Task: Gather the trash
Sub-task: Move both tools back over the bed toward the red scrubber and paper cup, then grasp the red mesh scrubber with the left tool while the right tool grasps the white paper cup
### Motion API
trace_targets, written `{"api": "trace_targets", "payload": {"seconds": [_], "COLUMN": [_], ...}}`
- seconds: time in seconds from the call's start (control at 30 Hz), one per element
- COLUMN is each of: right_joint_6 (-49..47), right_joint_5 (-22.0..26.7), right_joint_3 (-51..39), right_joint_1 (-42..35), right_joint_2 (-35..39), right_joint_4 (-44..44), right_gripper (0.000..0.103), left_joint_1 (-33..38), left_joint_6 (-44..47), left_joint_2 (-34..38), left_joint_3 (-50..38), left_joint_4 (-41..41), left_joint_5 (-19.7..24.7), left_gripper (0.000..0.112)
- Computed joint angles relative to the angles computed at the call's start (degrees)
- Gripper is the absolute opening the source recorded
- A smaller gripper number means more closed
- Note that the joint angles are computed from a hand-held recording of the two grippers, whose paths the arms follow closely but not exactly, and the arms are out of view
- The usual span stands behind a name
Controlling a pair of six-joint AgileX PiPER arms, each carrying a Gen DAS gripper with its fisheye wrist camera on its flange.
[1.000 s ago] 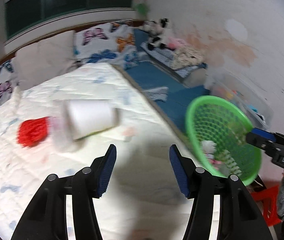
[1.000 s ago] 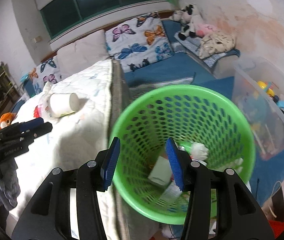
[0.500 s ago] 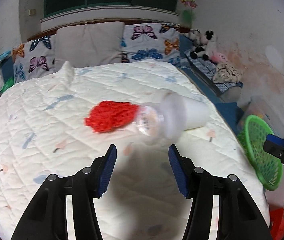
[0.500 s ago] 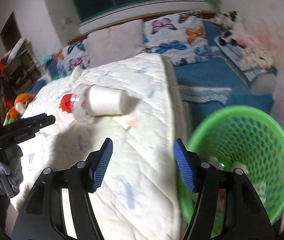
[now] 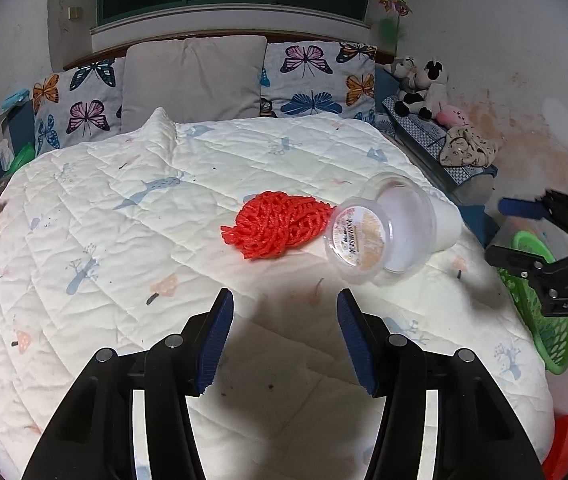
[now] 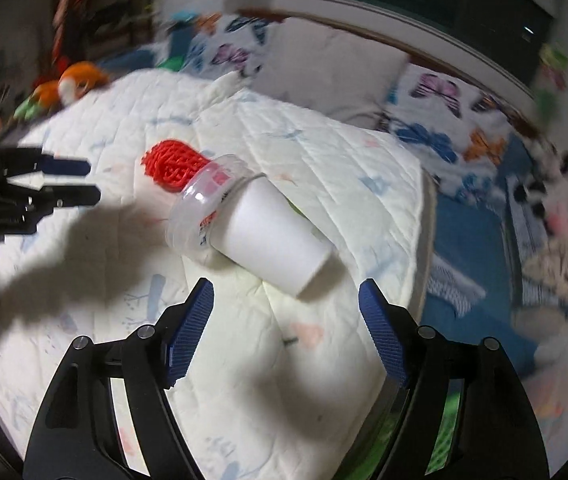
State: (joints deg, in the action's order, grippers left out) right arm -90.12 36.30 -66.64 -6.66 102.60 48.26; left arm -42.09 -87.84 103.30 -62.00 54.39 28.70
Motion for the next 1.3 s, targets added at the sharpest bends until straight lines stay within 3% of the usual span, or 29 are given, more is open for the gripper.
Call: {"api": "trace_targets", "payload": {"seconds": [0.37, 0.5, 0.7, 0.97, 1.13, 1.3], "right_joint_6": [2.51, 3.27, 4.11, 6.76, 6.05, 7.31], "right_joint_5": [-0.73, -0.61, 0.17, 0.52, 0.35, 0.32], "right_joint_3": [-10.87, -13.03, -16.47, -18.56, -16.80, -13.39], "right_joint_1": [6.98, 8.58, 10.32, 11.60, 10.43, 9.40], "right_joint_2": [8.61, 10.70, 13.92, 16.70, 15.46, 13.03], "right_joint_4": [-15.66, -20.10, -23.78, -26.05, -23.53, -21.93], "right_gripper": [0.076, 0.079, 0.080, 0.076, 0.073, 0.069], "left_joint_1": [7.04, 8.95, 11.72, 15.70, 15.91, 14.47], "left_joint_6": [12.22, 19.44, 36.81, 60.22, 64.70, 55.56], "left_joint_2": [3.31, 4.81, 8.12, 13.37, 14.93, 14.38], "left_joint_3": [-3.02, -5.16, -10.29, -16.47, -17.57, -16.77], "left_joint_4": [-4.82, -8.12, -19.29, -40.44, -45.33, -37.59], "left_joint_5": [-5.16, -6.95, -8.51, -11.02, -11.69, -11.66], "left_gripper": [0.053, 0.062, 0.066, 0.066, 0.049, 0.035]}}
